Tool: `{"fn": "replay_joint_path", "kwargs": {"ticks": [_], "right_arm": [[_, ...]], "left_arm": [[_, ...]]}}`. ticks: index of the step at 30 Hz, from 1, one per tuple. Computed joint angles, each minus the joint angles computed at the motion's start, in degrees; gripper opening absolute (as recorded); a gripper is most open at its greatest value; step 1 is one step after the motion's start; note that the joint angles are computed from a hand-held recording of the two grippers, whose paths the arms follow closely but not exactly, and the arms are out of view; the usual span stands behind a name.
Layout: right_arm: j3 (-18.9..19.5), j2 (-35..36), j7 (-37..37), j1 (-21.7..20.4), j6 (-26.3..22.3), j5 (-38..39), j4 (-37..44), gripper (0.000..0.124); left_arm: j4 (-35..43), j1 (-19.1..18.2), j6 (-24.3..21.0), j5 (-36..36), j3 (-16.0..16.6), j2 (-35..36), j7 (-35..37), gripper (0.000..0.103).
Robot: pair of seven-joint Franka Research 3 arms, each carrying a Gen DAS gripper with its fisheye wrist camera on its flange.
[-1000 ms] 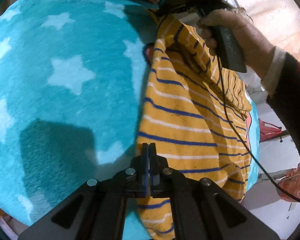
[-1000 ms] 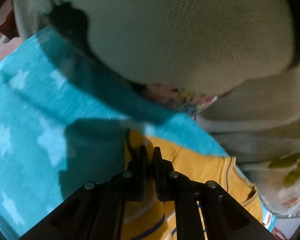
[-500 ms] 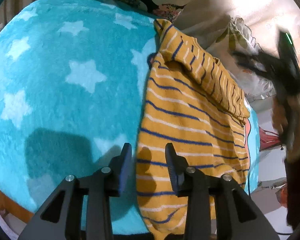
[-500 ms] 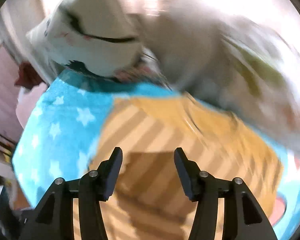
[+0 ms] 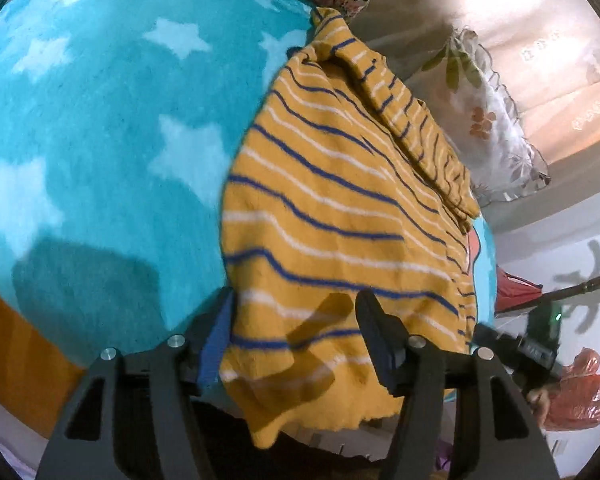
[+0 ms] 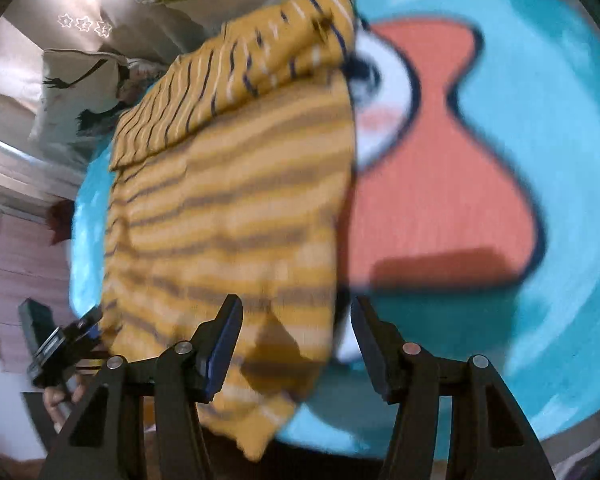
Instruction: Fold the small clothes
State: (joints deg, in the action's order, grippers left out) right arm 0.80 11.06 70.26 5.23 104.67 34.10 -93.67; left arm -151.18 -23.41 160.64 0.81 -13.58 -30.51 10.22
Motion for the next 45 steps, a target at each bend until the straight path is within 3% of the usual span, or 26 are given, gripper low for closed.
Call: {"fn": "replay_joint_path", "kwargs": {"ticks": [5,9,11,13,14,15,17,18,22,25,29,34,38,41,45], "right_arm": [[0.08,-5.54,-6.41,-0.72,-1.09,7.29,-10.27,0.062],[-0.18,-8.92,-11.85,0.5,-0.04,8.3,-14.71,0.063],[-0.06,-9.33,-13.19,1.3,0.57,8.8,-15.54,0.063],[0.24,-10.08,-14.75,2.22,2.16,8.61,-16.55,0.063],[0.43,-10.82,-15.61,2.74,3.57,7.99,-17.3,0.062],[0.68,-11.47,-16.45,3.34,4.99,7.28,-17.97,0.051],[1.12,-11.66,-16.98,4.47,6.8,5.15,-18.37,0.022],[1.14,-11.52,-17.24,4.83,7.43,4.86,-18.34,0.016],[-0.01,-8.79,-17.1,4.01,2.04,7.21,-14.19,0.013],[-1.71,-8.93,-20.14,1.38,-7.54,8.22,-11.88,0.013],[-3.43,-8.71,-19.74,-1.59,-16.37,9.53,-9.7,0.012],[-2.61,-6.63,-17.84,-2.08,-16.28,10.4,-8.49,0.012],[-2.12,-5.43,-16.68,-2.31,-17.19,11.6,-5.76,0.012],[-1.66,-2.96,-14.67,-2.55,-17.73,14.68,-0.41,0.013],[0.16,4.79,-11.31,-2.39,-15.03,17.86,12.48,0.013]], "left_arm": [[-0.34,-0.95,5.81,-0.19,-1.56,1.77,-2.09,0.064],[1.03,-0.46,6.46,1.79,-3.2,3.25,-3.74,0.068],[3.28,0.28,3.56,3.41,-4.13,4.39,-4.2,0.068],[5.11,-0.03,-0.57,3.81,-3.82,5.05,-4.05,0.047],[5.83,-1.64,-2.33,2.22,-2.2,5.77,-2.53,0.01],[5.78,-3.04,-3.01,0.21,-0.75,6.06,-1.17,0.008],[5.16,-2.87,-2.87,-1.0,-0.63,5.55,-1.4,0.007],[5.98,-2.66,-5.19,-0.93,-0.73,5.33,-1.07,0.007],[8.23,-2.19,-12.35,-0.04,-1.96,2.17,-0.35,0.007],[8.6,-3.17,-14.81,-0.48,-2.95,-1.1,-0.79,0.007],[9.1,-5.21,-15.82,-2.07,-4.35,-1.93,-2.44,0.007],[7.75,-4.6,-14.86,-2.09,-4.45,-2.41,-6.05,0.007],[9.45,-3.84,-16.17,-1.02,-2.95,-2.21,-4.41,0.007],[12.35,-1.82,-15.6,1.04,-1.37,-0.81,-0.79,0.007],[20.23,2.04,-13.21,3.46,3.07,6.53,10.57,0.007]]}}
